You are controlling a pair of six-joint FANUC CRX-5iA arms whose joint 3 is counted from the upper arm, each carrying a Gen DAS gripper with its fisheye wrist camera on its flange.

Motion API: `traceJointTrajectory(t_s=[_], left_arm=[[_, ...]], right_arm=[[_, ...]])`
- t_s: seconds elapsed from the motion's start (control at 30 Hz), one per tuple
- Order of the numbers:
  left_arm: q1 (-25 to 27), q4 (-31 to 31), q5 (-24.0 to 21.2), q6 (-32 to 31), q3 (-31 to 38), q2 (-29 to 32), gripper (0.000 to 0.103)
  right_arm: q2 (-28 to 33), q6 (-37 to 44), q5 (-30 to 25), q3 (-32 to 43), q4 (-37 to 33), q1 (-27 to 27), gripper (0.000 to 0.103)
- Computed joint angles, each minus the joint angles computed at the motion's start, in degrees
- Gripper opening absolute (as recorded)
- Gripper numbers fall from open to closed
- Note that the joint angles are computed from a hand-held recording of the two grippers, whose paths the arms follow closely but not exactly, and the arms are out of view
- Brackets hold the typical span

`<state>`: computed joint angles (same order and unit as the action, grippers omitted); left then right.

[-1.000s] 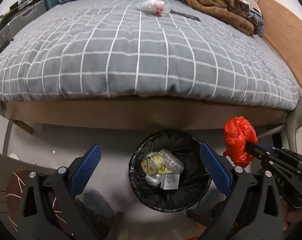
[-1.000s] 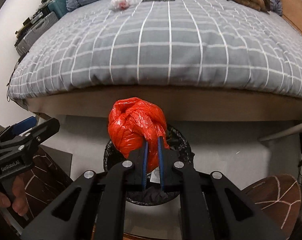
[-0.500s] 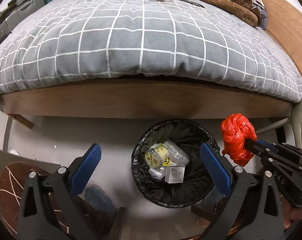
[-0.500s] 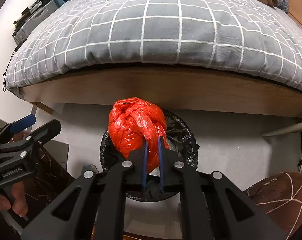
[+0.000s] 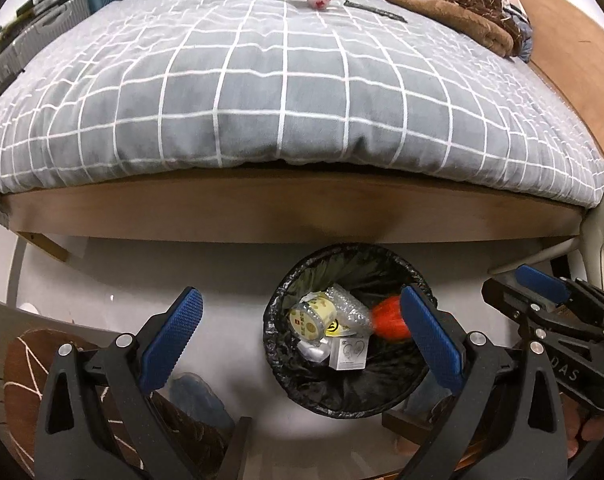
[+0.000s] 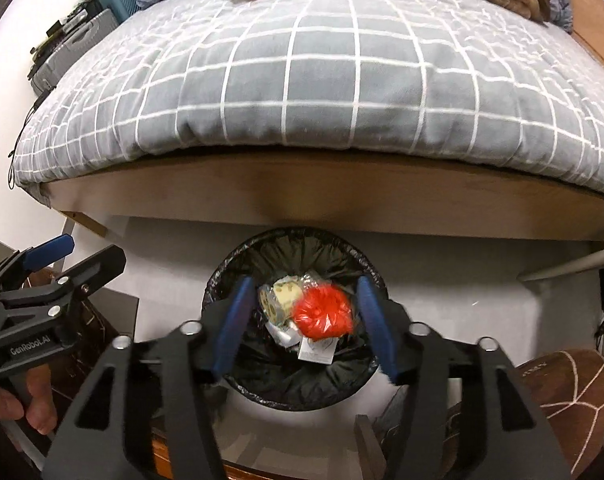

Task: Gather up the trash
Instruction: 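Raise both tools toward the clear plastic bag and black packet on the bed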

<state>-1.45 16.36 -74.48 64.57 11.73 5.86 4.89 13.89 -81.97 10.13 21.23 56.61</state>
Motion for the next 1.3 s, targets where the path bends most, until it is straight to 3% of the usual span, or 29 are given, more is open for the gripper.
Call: traceJointTrajectory(t_s=[0.13, 0.4, 0.93, 1.3], left_arm=[[0.0, 0.4, 0.0, 0.3, 0.6, -0.3, 0.097], [0.4, 1.3, -0.3, 0.4, 2.8, -1.0, 0.097], [0.8, 3.7, -2.8, 2.0, 12.6, -0.1, 0.097], [-0.5, 5.1, -4.6, 4.4, 25.4, 7.1, 0.097]], right_arm=[[0.0, -0.5, -1.4, 0.3, 3.0, 0.8, 0.078], [-0.5, -1.5, -3.2, 1.8, 8.3, 2.2, 0.094], [1.8, 2.2, -8.9, 11.2, 16.5, 3.0, 0.095], [4.6, 6.5, -11.0, 19.5, 18.9, -0.9, 0.095]])
